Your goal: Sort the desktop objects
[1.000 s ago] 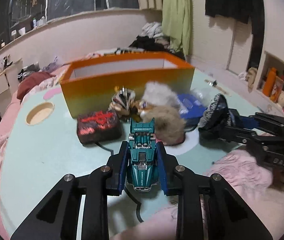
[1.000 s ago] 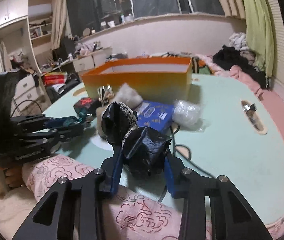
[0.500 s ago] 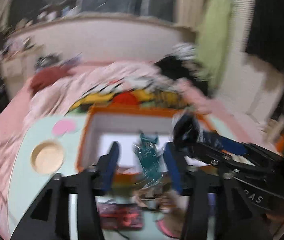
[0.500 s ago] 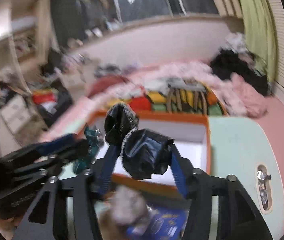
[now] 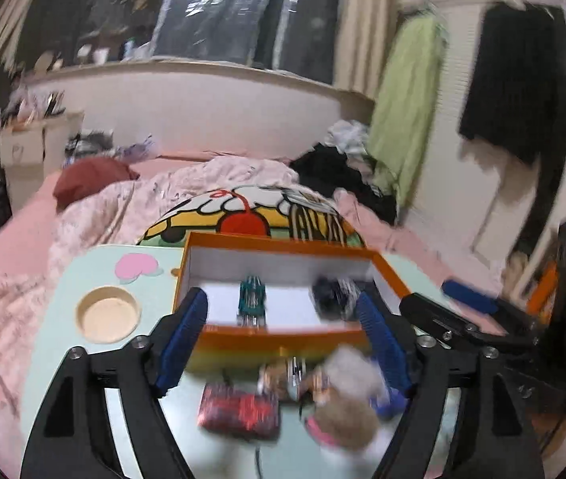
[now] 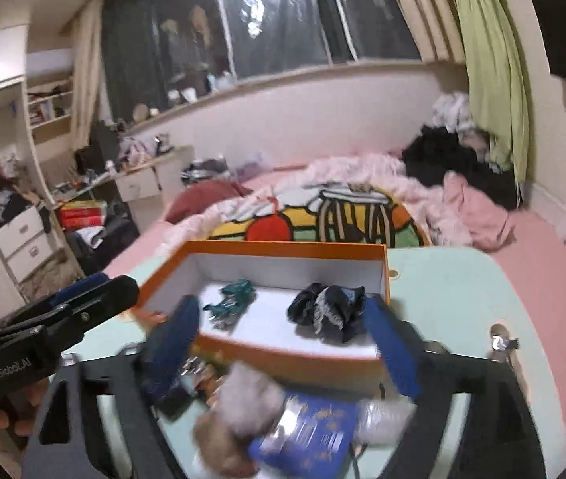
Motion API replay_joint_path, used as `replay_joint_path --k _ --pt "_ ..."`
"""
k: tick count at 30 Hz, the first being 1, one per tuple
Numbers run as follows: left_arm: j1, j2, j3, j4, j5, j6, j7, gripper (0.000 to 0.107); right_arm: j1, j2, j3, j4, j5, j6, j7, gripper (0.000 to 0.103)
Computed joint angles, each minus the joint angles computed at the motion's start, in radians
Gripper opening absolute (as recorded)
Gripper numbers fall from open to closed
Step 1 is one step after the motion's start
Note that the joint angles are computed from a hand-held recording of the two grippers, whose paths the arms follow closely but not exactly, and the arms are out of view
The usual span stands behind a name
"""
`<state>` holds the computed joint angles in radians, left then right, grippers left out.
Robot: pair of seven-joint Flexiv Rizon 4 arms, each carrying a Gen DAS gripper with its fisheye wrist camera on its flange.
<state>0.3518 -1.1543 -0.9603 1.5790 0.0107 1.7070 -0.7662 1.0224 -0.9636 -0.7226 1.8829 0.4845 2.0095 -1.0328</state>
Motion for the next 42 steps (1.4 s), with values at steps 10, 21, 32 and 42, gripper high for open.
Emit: replay_joint_path --k 10,21,32,42 --pt "-0.105 0.126 0.311 0.15 0.005 0.039 -0.045 0.08 0.077 0.033 0.071 0.172 -0.03 -0.115 0.02 0.093" --pt "-0.182 0.153 0.394 0.12 -0.014 0.04 -0.098 0.095 -0.015 0.041 0.138 0.196 -0.184 -0.089 0.117 0.103" --pt "-0.186 0.132 0.395 0.104 -0.008 0.045 -0.095 0.095 -0.008 0.013 0.122 0.179 -0.185 -0.091 0.108 0.103" --pt "-0.185 0.129 0.394 0.102 -0.004 0.046 -0.096 0.095 -0.018 0.01 0.128 0.176 -0.181 -0.079 0.101 0.103"
